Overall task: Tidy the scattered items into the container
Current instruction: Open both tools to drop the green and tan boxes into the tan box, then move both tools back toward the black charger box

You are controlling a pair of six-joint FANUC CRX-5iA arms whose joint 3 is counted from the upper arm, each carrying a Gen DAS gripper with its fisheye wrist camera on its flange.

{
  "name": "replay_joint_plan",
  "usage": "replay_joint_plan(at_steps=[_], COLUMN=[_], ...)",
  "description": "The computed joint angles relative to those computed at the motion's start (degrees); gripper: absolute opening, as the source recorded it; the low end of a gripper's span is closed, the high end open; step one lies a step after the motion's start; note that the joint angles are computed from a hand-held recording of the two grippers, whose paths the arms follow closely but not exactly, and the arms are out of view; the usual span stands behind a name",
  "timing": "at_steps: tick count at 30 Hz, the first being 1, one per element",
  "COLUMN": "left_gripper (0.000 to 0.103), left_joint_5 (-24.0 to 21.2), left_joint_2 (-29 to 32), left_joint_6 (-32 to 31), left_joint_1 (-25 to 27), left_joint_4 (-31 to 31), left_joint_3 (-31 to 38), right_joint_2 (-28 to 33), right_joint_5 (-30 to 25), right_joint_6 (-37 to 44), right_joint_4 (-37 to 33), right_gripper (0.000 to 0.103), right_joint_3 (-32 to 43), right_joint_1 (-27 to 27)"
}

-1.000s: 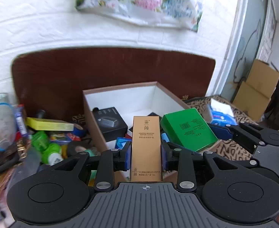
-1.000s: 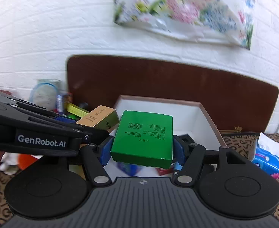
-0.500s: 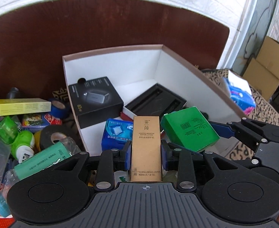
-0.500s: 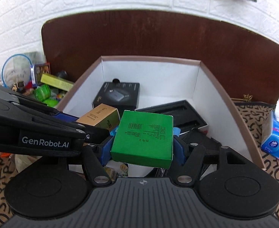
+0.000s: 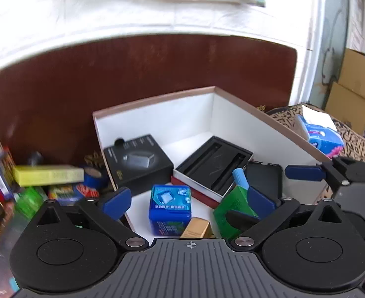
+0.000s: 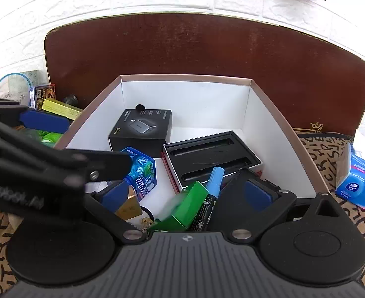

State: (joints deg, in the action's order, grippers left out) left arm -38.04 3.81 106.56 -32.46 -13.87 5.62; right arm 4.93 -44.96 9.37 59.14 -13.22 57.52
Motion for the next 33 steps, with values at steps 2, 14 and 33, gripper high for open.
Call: replay_joint_plan(at_steps=[2, 14, 33], left_gripper=[0.103, 0.103, 0.103], left_joint_5=[0.8, -1.2, -14.4], left_joint_2=[-1.1, -5.4, -28.9], left_joint_6=[0.2, 7.3, 30.3], left_joint_1=[-0.5, -3.5, -9.7], left_joint_4=[-1.2, -8.5, -18.2], left_joint_3=[-0.7, -1.9, -21.2], right_joint_2=[-0.4, -2.6, -1.8], right_joint_5=[-0.2, -2.0, -1.0], right_joint_6=[-0.9, -3.3, -8.3], right_joint_4=[0.7, 1.2, 3.9], right_gripper=[0.101, 0.102, 0.103], right_joint_3=[-0.4, -1.4, -3.3], right_joint_1=[0.2, 2.9, 17.2])
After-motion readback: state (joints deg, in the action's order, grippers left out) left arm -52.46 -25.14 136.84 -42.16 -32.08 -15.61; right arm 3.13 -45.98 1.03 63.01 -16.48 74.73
